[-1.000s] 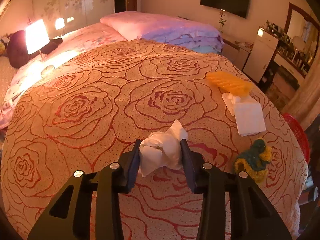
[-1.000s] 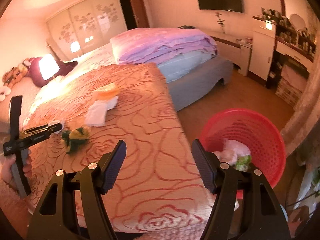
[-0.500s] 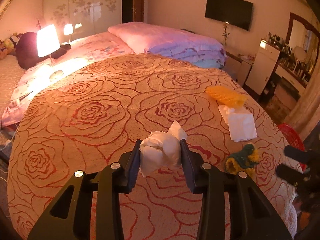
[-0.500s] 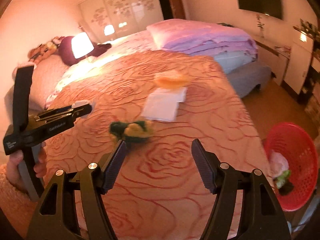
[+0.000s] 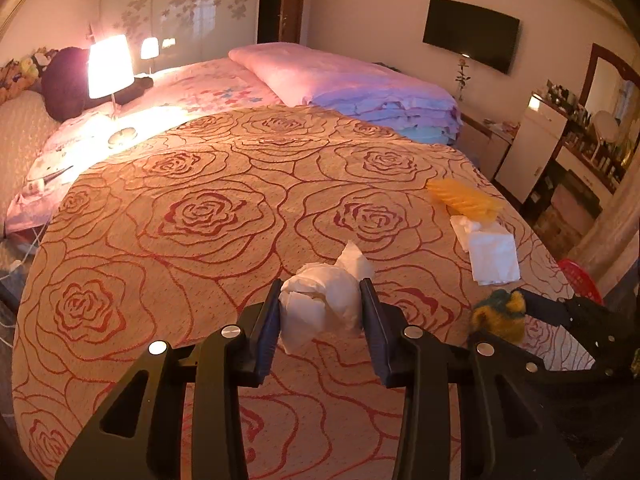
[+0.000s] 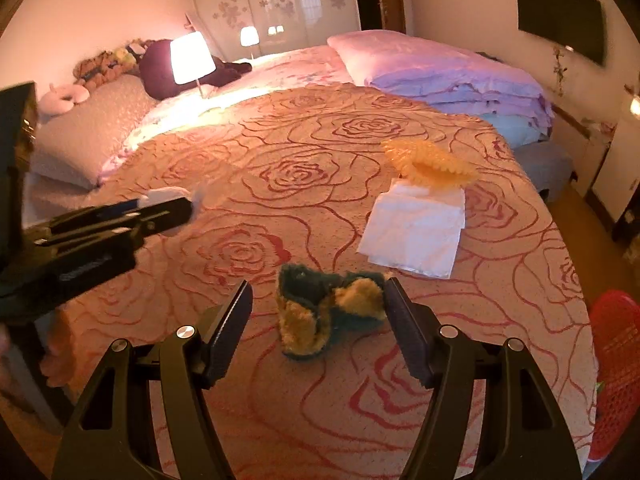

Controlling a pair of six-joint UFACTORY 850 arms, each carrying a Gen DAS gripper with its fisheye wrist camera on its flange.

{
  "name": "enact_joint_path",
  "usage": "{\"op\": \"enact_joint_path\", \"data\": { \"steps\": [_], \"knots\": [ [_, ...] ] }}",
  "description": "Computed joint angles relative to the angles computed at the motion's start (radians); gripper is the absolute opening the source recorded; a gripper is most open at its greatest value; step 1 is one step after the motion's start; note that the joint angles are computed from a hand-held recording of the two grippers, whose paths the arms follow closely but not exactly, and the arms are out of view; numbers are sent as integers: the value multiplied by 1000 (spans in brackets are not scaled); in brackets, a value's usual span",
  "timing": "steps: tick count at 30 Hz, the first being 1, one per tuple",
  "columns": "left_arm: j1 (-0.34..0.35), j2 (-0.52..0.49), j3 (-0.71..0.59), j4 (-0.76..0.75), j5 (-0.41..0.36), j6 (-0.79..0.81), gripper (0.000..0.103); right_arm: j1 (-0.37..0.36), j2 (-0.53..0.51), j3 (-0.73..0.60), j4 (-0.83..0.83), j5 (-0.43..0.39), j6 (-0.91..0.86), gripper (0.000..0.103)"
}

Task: Collect trash
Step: 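Grasp the white tissue with the left tool while the right tool grasps the green-yellow knitted item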

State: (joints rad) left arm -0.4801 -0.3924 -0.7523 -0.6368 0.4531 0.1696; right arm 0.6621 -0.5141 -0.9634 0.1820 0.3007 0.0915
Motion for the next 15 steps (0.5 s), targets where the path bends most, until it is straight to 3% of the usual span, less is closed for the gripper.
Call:
{"op": "enact_joint_path", "data": {
  "steps": [4, 15],
  "knots": [
    [3, -3, 1, 17, -1, -20, 36, 6, -7, -4, 131, 4, -131, 56],
    [-22, 5, 6, -4, 12, 0, 36, -4, 43, 63, 45, 63, -17, 47]
  ]
}}
